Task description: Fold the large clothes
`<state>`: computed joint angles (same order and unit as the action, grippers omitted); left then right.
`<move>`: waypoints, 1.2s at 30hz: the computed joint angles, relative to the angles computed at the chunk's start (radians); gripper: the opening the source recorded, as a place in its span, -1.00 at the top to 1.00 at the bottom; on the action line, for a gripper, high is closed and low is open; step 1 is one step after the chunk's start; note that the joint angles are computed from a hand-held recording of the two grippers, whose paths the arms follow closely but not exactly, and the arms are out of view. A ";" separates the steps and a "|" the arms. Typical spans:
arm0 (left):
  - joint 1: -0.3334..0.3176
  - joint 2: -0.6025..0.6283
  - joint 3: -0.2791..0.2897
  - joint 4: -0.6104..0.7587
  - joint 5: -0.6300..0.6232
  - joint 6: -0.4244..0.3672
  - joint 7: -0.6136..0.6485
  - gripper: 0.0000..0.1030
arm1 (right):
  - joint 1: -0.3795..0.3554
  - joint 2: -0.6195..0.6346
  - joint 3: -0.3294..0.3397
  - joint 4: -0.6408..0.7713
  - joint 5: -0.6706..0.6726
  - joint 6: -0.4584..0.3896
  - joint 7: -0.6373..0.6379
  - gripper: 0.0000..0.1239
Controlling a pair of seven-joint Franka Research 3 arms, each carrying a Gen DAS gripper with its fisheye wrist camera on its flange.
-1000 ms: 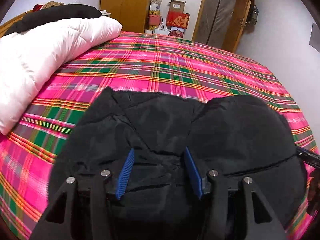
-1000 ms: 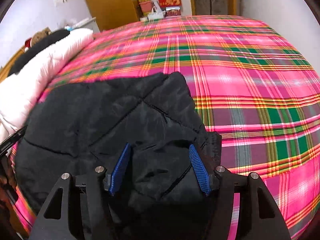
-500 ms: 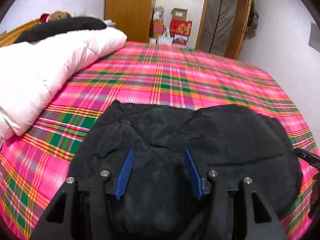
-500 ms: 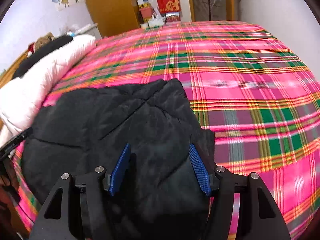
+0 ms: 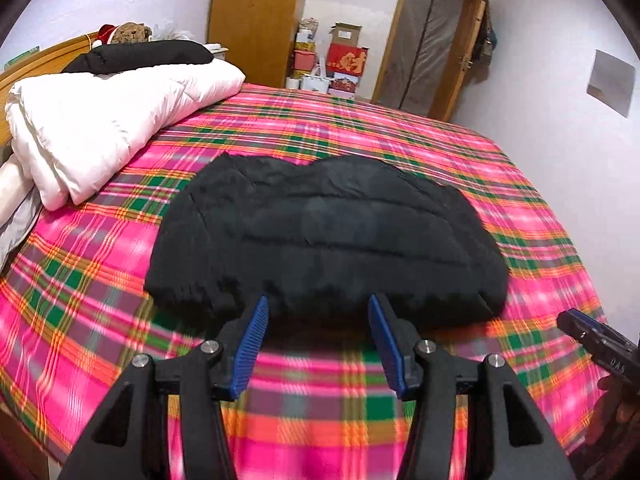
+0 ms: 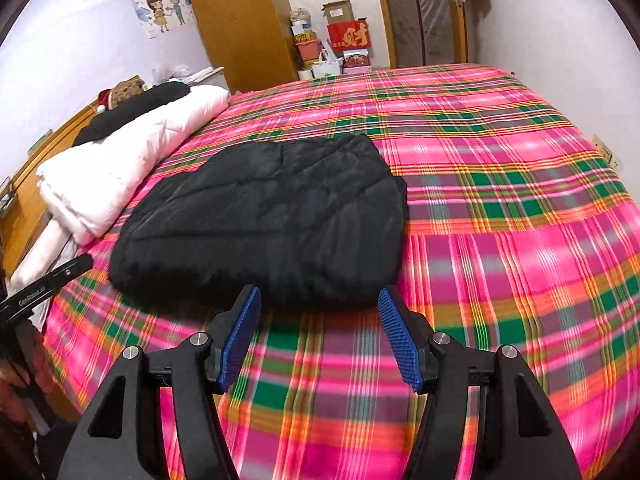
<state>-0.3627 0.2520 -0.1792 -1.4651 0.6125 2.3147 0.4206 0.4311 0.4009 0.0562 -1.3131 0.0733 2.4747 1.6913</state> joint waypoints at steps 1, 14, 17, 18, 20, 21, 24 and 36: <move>-0.010 -0.017 -0.003 -0.017 0.008 -0.006 -0.016 -0.06 | 0.007 -0.050 -0.002 -0.068 -0.010 0.021 0.001 0.01; -0.054 -0.199 -0.094 -0.191 0.059 -0.080 -0.158 -0.06 | 0.004 -0.401 0.066 -0.513 -0.119 0.122 0.087 0.01; -0.053 -0.207 -0.107 -0.199 0.038 -0.104 -0.151 -0.06 | -0.004 -0.417 0.079 -0.531 -0.135 0.122 0.089 0.01; -0.054 -0.204 -0.111 -0.196 0.032 -0.115 -0.147 -0.06 | -0.006 -0.420 0.082 -0.534 -0.135 0.119 0.089 0.01; -0.058 -0.201 -0.115 -0.196 0.025 -0.124 -0.138 -0.06 | -0.008 -0.426 0.087 -0.541 -0.135 0.123 0.089 0.01; -0.060 -0.200 -0.117 -0.196 0.024 -0.129 -0.134 -0.06 | -0.009 -0.432 0.090 -0.548 -0.142 0.124 0.094 0.01; -0.068 -0.195 -0.122 -0.192 0.026 -0.141 -0.127 -0.06 | -0.010 -0.433 0.095 -0.549 -0.148 0.112 0.094 0.01; -0.083 -0.184 -0.120 -0.175 0.021 -0.179 -0.111 -0.06 | -0.013 -0.446 0.101 -0.554 -0.153 0.090 0.084 0.01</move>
<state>-0.4460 0.0683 -0.2995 -1.6401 0.6338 2.1352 0.3092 0.4180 -0.0447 0.1576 -1.8674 -0.0792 2.5643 1.7754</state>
